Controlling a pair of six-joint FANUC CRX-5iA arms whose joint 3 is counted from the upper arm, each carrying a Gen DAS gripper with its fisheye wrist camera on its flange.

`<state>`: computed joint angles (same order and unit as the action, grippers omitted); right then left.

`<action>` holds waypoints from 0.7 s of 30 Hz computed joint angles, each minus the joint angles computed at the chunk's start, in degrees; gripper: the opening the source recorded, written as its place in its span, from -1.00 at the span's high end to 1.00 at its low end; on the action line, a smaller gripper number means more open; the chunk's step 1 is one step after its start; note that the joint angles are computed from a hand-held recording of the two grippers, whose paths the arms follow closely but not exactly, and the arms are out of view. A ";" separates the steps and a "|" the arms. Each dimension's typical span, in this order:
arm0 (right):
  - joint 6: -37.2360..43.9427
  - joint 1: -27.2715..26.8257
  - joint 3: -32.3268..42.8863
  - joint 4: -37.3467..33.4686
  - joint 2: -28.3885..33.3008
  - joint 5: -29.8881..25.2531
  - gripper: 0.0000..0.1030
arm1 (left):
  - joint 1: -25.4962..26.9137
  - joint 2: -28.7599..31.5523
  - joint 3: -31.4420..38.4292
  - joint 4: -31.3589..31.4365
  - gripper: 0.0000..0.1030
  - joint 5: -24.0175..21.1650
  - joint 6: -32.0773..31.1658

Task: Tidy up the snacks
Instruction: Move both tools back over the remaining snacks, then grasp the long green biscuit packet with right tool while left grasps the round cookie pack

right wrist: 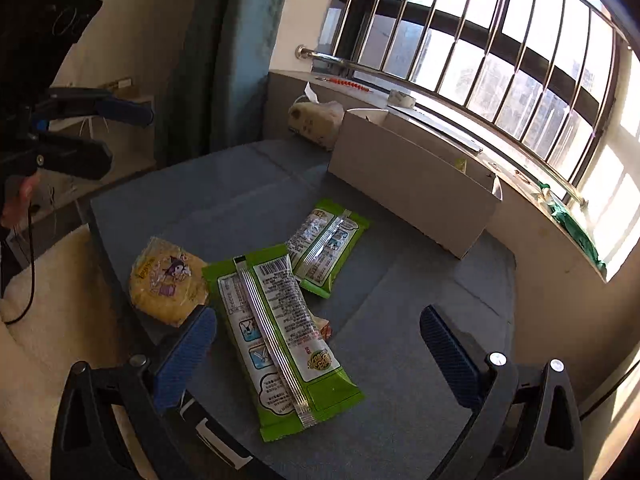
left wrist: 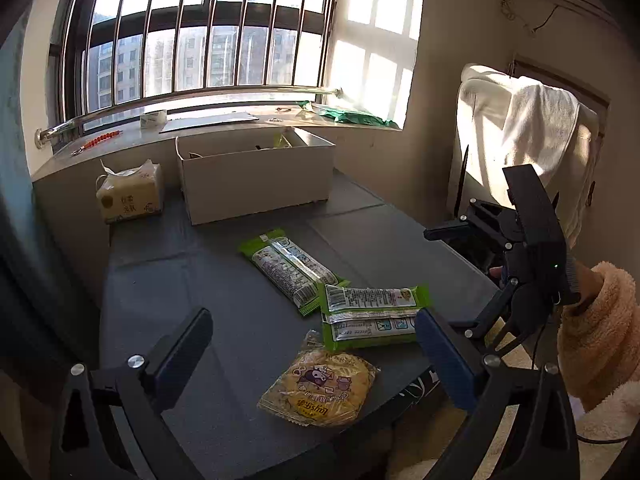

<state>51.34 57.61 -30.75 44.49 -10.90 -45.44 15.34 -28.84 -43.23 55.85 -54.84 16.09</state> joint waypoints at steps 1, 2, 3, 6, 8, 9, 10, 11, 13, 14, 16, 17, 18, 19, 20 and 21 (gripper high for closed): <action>3.24 0.33 0.37 -0.18 1.05 -0.85 -1.00 | -0.02 -0.29 -0.24 -0.27 -1.00 0.27 -0.45; 6.39 0.44 0.91 -0.79 2.08 -1.35 -1.00 | 0.13 -0.25 -0.43 -0.43 -1.00 0.17 -1.25; 8.72 0.39 1.59 -1.58 3.05 -1.82 -1.00 | 0.44 -0.10 -0.31 -0.99 -1.00 -0.32 -1.56; 14.21 -0.40 3.31 -4.61 4.97 -2.14 -1.00 | 1.49 -0.35 -0.57 -1.93 -1.00 -2.02 -3.02; 18.99 -1.00 5.88 -9.53 6.36 -2.78 -1.00 | 2.44 -0.38 -0.70 -2.39 -1.00 -4.02 -4.28; 21.05 -1.28 6.98 -11.77 6.96 -3.30 -1.00 | 2.69 -0.49 -0.90 -2.49 -1.00 -4.42 -4.67; 22.66 -1.52 7.98 -13.47 7.74 -3.90 -1.00 | 2.66 -0.56 -0.92 -3.11 -1.00 -4.33 -4.49; 23.25 -1.61 8.75 -14.39 8.51 -4.62 -1.00 | 2.49 -0.51 -0.82 -3.98 -1.00 -4.08 -4.21; 24.07 -2.03 10.64 -17.37 9.61 -5.26 -0.99 | 2.01 -0.20 -0.92 -4.76 -1.00 -3.37 -4.12; 25.29 -2.76 11.62 -20.45 9.56 -4.62 -0.91 | 1.64 0.16 -0.69 -5.41 -1.00 -3.04 -3.60; 27.13 -4.37 14.31 -27.01 10.05 -5.51 -0.50 | 1.16 0.87 -0.44 -5.91 -1.00 -3.09 -3.33; 26.58 -4.82 14.70 -27.36 10.14 -5.70 -0.33 | 0.98 1.20 -0.31 -6.06 -1.00 -3.19 -3.31; 26.40 -4.81 14.99 -27.13 10.43 -6.67 -0.30 | 0.63 1.50 -0.12 -6.45 -1.00 -3.09 -3.24; 26.85 -4.87 14.87 -27.61 10.11 -6.64 -0.29 | 0.27 1.67 -0.07 -6.70 -1.00 -2.88 -3.39; 26.99 -4.98 14.52 -27.98 9.55 -6.25 -0.27 | 0.00 1.72 -0.10 -6.78 -1.00 -2.55 -3.64; 26.03 -4.70 13.57 -27.11 8.85 -5.64 -0.27 | -0.22 1.75 -0.18 -6.83 -1.00 -2.23 -3.85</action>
